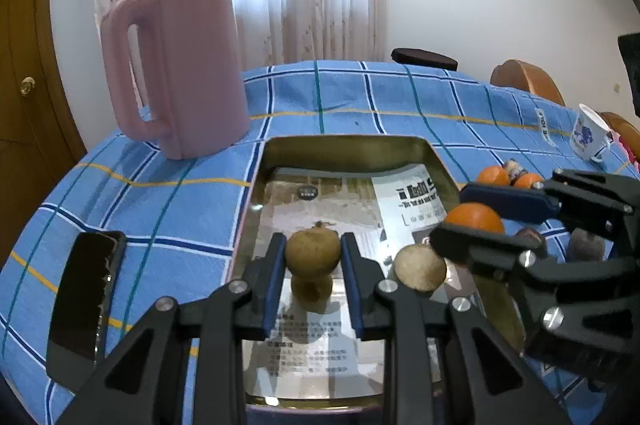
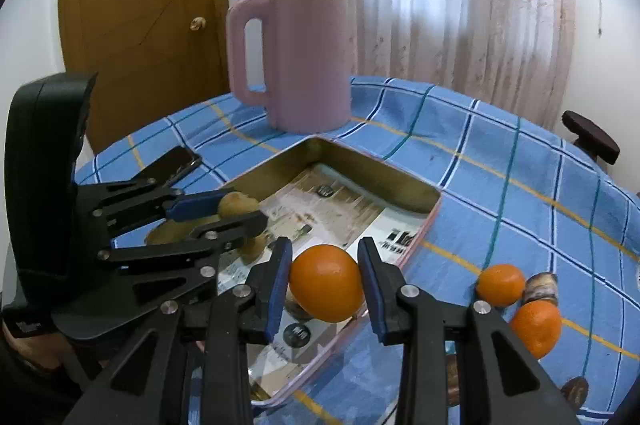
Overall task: Organize fruits
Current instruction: 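Carry both fruits over the tin box and release them inside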
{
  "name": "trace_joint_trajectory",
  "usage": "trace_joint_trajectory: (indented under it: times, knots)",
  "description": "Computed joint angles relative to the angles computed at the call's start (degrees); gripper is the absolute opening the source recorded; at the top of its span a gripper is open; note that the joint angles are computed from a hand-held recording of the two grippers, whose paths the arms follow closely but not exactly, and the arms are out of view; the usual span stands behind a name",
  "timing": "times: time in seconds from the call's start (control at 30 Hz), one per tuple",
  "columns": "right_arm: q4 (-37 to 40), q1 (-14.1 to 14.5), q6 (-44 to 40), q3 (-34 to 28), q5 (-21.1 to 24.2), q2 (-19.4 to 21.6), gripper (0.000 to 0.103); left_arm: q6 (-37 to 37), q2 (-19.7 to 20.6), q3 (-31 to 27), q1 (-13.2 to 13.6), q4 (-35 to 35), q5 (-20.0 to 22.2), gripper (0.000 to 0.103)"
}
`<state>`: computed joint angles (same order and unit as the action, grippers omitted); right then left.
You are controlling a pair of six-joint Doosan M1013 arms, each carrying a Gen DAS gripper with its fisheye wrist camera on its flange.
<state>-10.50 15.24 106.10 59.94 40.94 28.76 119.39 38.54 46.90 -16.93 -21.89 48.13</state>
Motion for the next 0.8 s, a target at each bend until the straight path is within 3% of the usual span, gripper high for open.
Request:
trace_joint_trajectory:
  times: [0.2, 0.27, 0.3, 0.33, 0.43, 0.47, 0.53, 0.63, 0.8]
  knots:
    - [2.5, 0.0, -2.1, 0.0, 0.3, 0.2, 0.038, -0.6, -0.4, 0.8, -0.1, 0.7, -0.5, 0.03]
    - [4.2, -0.2, -3.2, 0.3, 0.1, 0.1, 0.038, -1.1, -0.5, 0.9, 0.1, 0.7, -0.5, 0.037]
    - [4.6, -0.3, -3.3, 0.5, -0.3, 0.0, 0.039, -2.0, -0.8, 1.3, 0.0, 1.5, -1.2, 0.046]
    - [4.8, -0.4, -3.2, 0.9, -0.7, -0.2, 0.044, -2.2, -1.0, 1.6, 0.1, 1.8, -1.7, 0.052]
    - [3.2, -0.2, -1.0, 1.9, -1.4, -1.0, 0.063, -1.2, -1.4, 2.1, 0.6, -0.3, -1.6, 0.059]
    - [3.0, -0.3, -0.6, 2.4, -1.9, -1.4, 0.064, -0.8, -1.7, 2.4, 0.7, -1.4, -1.6, 0.061]
    - [2.8, -0.4, 0.4, 3.8, -3.3, -2.5, 0.065, 0.4, -2.7, 3.9, 0.8, -3.1, -3.3, 0.077]
    - [0.7, -0.4, 3.3, 6.7, -5.2, -4.4, 0.066, 3.8, -4.2, 6.0, 0.9, -7.6, -5.0, 0.087]
    - [-8.2, -0.4, 12.9, 12.5, -5.3, -8.6, 0.066, 9.2, -6.2, 8.9, 0.1, -12.3, -6.1, 0.094]
